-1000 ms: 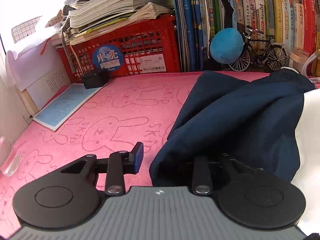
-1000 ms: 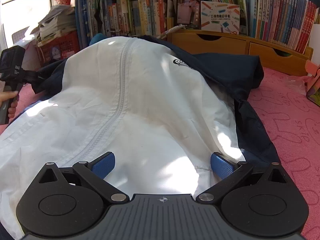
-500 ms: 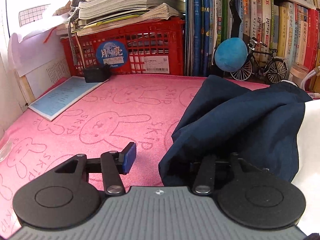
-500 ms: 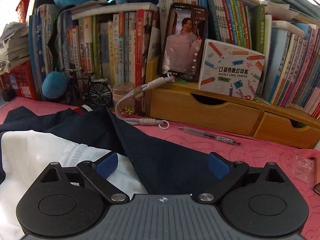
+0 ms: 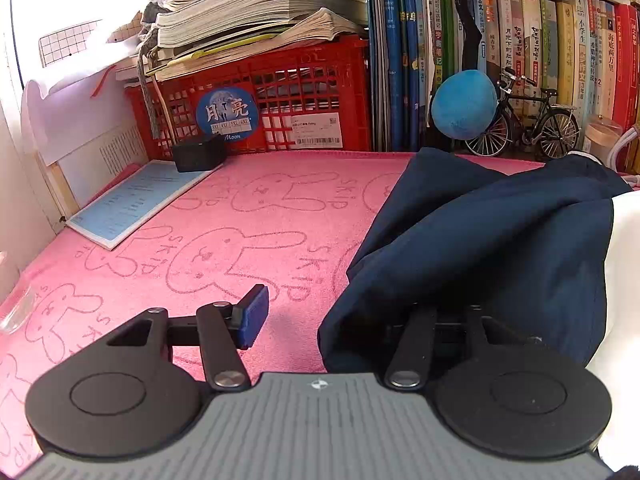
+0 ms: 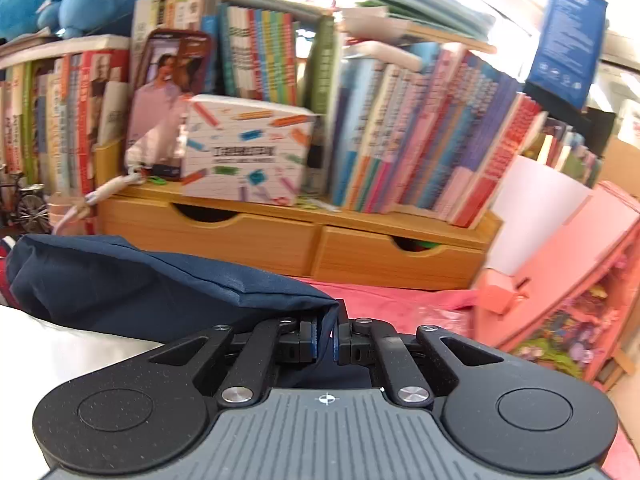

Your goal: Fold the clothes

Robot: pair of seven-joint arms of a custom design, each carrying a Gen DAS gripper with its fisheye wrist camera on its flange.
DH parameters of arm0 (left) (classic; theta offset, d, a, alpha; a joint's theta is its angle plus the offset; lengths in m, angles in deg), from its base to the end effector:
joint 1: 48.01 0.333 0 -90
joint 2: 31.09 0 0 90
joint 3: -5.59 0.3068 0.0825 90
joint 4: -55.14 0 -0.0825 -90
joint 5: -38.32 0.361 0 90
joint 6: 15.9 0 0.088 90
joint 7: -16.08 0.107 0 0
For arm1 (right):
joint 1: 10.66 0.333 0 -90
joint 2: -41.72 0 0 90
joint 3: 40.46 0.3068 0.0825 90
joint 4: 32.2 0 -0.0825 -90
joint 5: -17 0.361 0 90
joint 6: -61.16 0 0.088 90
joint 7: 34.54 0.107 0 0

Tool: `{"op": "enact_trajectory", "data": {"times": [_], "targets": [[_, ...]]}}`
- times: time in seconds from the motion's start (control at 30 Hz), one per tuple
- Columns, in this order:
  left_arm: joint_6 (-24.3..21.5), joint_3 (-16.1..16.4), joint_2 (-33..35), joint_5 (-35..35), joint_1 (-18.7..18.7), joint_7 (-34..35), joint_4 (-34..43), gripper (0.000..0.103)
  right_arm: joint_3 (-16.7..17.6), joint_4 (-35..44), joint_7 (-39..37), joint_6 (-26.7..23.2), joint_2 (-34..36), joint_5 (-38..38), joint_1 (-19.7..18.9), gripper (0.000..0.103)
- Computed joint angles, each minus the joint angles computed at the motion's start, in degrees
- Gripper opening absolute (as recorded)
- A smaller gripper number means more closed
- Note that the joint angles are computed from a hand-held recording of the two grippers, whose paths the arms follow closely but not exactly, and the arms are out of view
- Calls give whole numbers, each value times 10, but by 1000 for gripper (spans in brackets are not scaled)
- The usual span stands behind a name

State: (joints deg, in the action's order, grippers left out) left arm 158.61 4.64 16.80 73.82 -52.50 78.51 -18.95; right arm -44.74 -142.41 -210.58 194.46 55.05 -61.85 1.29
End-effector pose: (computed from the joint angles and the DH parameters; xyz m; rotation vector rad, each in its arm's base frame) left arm 0.7566 -0.1128 0.3495 -1.4791 1.7933 -0.7730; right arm 0.6067 0.0668 0.4037 -1.2327 2.2044 -1.4523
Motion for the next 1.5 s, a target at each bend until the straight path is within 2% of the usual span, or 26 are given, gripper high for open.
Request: {"op": "enact_trajectory", "data": {"times": [0.07,0.13,0.27,0.33,0.37,0.47,0.53,0.6,0.63,0.7,0.77,0.83,0.9,0.97,1.03,1.13,1.27,1.37,1.5], "targets": [[-2,0,1,-2,0,-1,1,55,-5,-86,45,-20,-73,-20,-4,8],[-2,1,1,-2,-1,-2,2,55,5,-162,78,-52,-137,-28,-17,8],[-4,5,1,1,-4,-5,4,56,22,-303,132,-73,-250,-14,-55,20],[-4,7,2,2,-5,-7,4,57,33,-349,132,-79,-284,0,-70,31],[-4,10,2,3,-8,-10,4,58,37,-368,131,-79,-297,7,-76,42],[-5,15,2,7,-11,-16,5,59,45,-398,123,-61,-314,24,-87,46],[-6,19,2,10,-14,-21,7,61,49,-411,117,-41,-326,32,-89,53],[-7,26,3,14,-18,-28,7,62,55,-420,114,-22,-339,38,-88,79],[-7,27,2,16,-19,-30,7,62,64,-421,117,-22,-344,38,-85,85],[-7,28,3,20,-20,-33,8,62,87,-410,112,-45,-350,43,-75,98],[-7,27,3,22,-20,-34,8,62,103,-391,98,-68,-347,47,-63,103],[-8,27,3,23,-19,-36,8,62,100,-364,69,-47,-331,42,-53,103],[-8,27,3,25,-20,-37,8,62,93,-326,72,1,-298,7,-52,103],[-8,27,3,26,-19,-38,8,62,82,-275,97,76,-250,-58,-55,103],[-7,24,2,26,-17,-37,7,62,70,-194,85,142,-178,-71,-54,103],[-7,8,3,16,-5,-27,6,62,58,-58,29,211,-64,-38,-42,101],[-9,-9,3,0,7,-14,5,64,56,93,-84,218,64,58,-13,97],[-8,-8,2,-4,6,-12,4,64,68,126,-166,252,107,147,-17,90],[-8,-16,2,-14,12,-4,2,64,75,79,-231,296,98,212,-19,88]]}}
